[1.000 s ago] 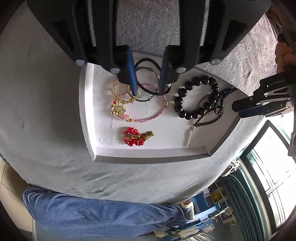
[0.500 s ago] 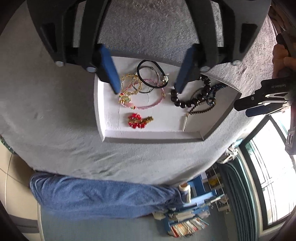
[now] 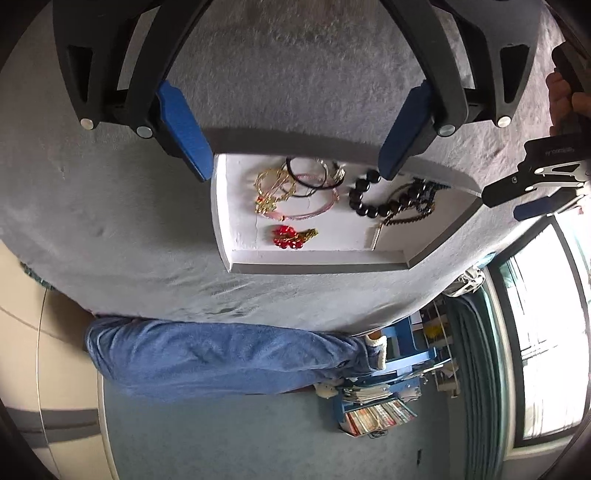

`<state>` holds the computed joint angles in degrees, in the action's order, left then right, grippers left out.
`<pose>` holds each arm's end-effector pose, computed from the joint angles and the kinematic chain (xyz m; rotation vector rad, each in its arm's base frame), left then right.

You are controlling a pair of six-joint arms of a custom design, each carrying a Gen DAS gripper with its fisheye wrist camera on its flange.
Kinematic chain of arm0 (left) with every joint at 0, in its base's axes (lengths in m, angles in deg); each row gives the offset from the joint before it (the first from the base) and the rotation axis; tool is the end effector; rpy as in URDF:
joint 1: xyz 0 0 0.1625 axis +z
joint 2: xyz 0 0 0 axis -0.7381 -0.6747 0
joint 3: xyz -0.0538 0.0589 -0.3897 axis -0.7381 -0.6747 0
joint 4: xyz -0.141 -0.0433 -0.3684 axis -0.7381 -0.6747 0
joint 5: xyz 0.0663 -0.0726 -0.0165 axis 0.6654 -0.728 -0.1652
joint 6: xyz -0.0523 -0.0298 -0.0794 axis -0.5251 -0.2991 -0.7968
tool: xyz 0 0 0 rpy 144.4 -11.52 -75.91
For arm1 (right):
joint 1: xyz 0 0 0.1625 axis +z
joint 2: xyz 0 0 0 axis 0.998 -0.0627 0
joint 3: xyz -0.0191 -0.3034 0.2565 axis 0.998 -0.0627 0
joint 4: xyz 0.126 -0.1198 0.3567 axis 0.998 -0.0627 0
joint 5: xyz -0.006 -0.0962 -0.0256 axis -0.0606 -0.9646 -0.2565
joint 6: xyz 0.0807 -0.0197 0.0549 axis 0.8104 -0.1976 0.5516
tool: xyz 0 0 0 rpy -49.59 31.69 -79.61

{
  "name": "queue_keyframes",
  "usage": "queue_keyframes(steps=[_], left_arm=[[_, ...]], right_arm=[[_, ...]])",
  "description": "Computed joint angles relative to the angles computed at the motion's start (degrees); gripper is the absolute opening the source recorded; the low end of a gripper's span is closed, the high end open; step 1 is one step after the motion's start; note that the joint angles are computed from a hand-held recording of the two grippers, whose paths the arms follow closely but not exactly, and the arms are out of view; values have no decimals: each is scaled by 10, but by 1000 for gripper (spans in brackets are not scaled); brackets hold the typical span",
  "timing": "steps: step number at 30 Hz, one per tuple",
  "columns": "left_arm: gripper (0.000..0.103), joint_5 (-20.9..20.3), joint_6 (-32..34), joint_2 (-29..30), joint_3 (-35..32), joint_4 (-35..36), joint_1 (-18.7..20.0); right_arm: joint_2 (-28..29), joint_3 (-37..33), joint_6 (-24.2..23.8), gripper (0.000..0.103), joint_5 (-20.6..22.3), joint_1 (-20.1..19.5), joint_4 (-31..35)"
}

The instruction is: Organize jewelry

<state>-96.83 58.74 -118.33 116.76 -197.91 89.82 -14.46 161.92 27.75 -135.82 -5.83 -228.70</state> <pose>-0.2303 -0.4878 0.0401 0.7985 2.2675 -0.9611 0.0377 -0.4701 0.1782 0.4685 -2.1595 1.2136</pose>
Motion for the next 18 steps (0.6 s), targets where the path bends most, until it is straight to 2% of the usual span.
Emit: queue_keyframes(steps=[1,4,9,14,18], left_arm=[[94,1,1,2,5,-11,-2],[94,11,7,19,25,-75,-15],[94,36,54,51,45,-182,-36],[97,51,28,48,50,-192,-32],[98,48,17,42,54,-195,-28]], right_arm=[[2,4,-5,95,3,-1,-10],[8,17,-9,96,15,-2,-39],[20,33,-14,97,23,-5,-91],[21,48,-10,97,30,-12,-108],[26,56,-9,97,41,-16,-135]])
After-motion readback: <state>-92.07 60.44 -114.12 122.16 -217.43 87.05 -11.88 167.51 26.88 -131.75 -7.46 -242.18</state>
